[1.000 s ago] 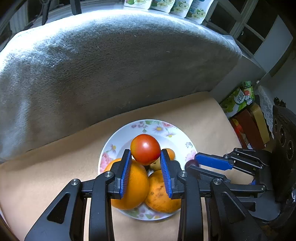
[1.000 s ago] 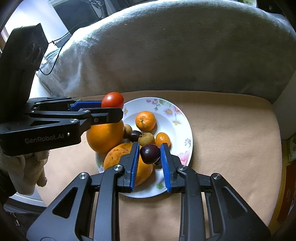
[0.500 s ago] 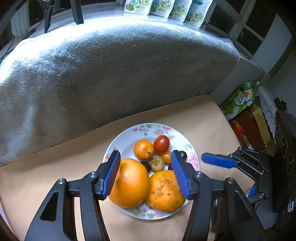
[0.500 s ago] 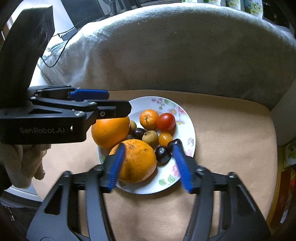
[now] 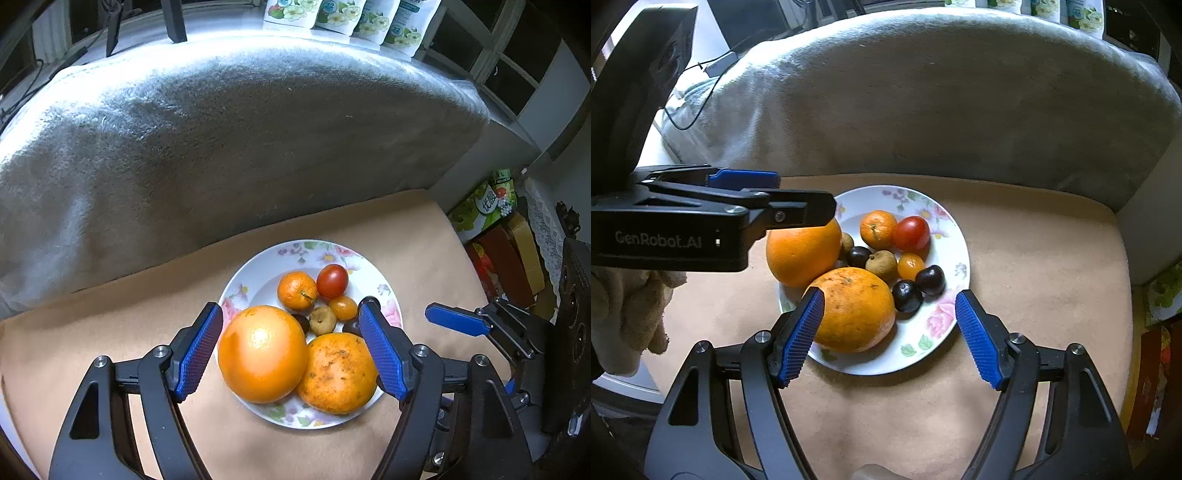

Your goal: Organize fruits

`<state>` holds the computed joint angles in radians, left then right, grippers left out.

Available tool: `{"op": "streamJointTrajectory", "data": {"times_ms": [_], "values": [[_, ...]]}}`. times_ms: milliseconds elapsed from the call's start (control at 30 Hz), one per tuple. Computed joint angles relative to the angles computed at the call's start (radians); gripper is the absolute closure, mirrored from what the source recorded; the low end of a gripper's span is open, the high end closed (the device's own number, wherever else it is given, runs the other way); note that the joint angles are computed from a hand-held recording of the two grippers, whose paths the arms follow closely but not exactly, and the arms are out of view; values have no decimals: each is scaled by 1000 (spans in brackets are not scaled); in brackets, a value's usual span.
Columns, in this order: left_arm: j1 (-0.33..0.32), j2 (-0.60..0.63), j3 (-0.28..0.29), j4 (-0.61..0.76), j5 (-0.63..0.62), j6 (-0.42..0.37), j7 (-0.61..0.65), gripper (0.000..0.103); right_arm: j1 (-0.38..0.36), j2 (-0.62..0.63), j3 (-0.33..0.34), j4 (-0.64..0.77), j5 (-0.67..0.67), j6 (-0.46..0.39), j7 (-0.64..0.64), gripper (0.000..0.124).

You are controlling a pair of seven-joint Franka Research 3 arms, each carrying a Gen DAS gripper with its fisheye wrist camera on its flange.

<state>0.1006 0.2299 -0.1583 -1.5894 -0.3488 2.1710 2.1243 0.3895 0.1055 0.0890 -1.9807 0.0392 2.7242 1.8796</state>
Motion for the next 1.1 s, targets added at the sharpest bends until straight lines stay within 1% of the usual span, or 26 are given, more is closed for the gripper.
{"op": "streamJointTrajectory", "data": {"times_ms": [267,500,633,700,867,1100], "values": [[5,-26,5,-26,-19,10,7,27,0,-32,-3,-35,-40,25,61,48],[11,-70,19,-69,-40,18,17,27,-3,-68,1,-62,-129,33,157,48],[14,-118,34,-127,-67,38,26,27,-7,-95,8,-86,-198,40,232,48],[13,-145,43,-157,-79,44,29,27,-12,-108,14,-94,-211,41,251,48],[3,-216,67,-237,-97,89,40,27,-25,-145,32,-123,-271,39,313,48],[-17,-308,110,-335,-143,117,71,27,-54,-205,67,-176,-345,55,419,48]]}}
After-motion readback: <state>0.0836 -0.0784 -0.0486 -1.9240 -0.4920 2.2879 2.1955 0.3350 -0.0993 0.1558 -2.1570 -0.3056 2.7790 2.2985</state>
